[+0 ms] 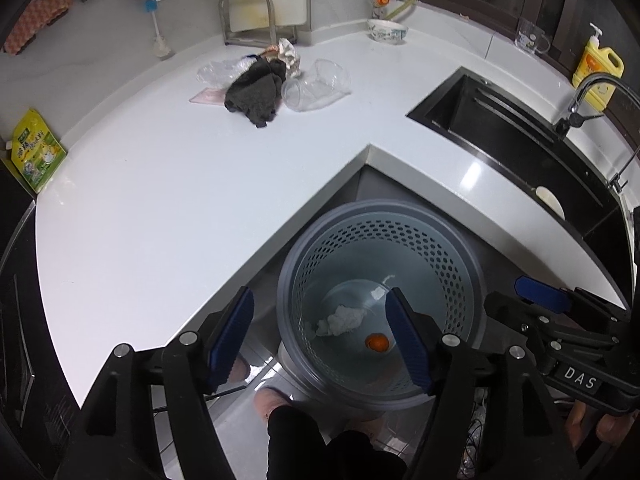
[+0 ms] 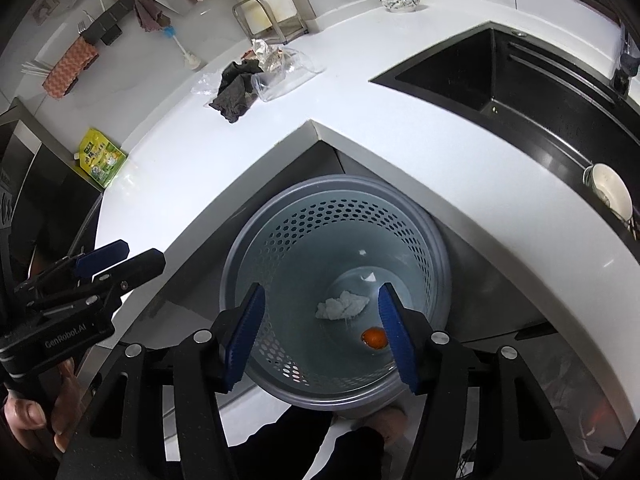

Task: Collect trash
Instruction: 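Carry both items over the grey bin and open both tools to drop them, then move both tools back to the pile, left tool toward the dark cloth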

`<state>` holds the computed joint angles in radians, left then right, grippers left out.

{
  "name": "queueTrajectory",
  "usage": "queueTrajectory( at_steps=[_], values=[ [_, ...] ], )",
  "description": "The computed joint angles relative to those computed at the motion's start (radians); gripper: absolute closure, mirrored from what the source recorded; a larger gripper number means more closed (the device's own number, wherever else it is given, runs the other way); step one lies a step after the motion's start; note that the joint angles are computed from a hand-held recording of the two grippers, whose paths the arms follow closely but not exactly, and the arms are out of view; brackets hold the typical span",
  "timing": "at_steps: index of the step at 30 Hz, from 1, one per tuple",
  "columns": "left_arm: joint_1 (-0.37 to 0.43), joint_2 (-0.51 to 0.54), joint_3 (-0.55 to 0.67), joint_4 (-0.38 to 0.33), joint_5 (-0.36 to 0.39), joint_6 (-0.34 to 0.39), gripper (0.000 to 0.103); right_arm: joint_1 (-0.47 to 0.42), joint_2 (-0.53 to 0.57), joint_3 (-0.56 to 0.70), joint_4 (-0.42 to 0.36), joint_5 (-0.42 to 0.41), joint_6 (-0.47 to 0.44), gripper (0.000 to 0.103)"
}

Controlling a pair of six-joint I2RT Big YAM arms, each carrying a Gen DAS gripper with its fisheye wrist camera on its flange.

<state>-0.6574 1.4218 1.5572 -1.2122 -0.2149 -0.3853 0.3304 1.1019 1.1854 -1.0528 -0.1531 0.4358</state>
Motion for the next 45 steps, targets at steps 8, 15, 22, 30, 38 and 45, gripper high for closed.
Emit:
queueTrajectory(
  at_steps=[8,15,22,30,38,45],
  values=[
    [-0.014,-0.012,0.039,-0.005,-0.063,-0.048,0.029,-0.028,-0.024,0.022,-0.003,-0.016,-0.054,0.046],
    [-0.008,-0.01,0.081,-0.016,-0.109,-0.066,0.022,-0.049,-0.004,0.072,0.015,-0.028,-0.088,0.043],
    [0.038,0.011,0.121,-0.01,-0.11,-0.03,0.02,-0.056,0.071,0.14,0.042,-0.037,-0.088,0.041],
    [0.135,0.096,0.207,0.016,-0.039,0.059,0.018,-0.038,0.199,0.258,0.058,-0.003,-0.015,0.039],
    [0.246,0.225,0.335,0.033,0.028,0.182,0.017,-0.019,0.376,0.411,0.075,0.043,0.088,0.036],
    [0.318,0.345,0.457,0.04,0.081,0.277,0.017,-0.002,0.539,0.564,0.063,0.087,0.178,0.036]
  ],
)
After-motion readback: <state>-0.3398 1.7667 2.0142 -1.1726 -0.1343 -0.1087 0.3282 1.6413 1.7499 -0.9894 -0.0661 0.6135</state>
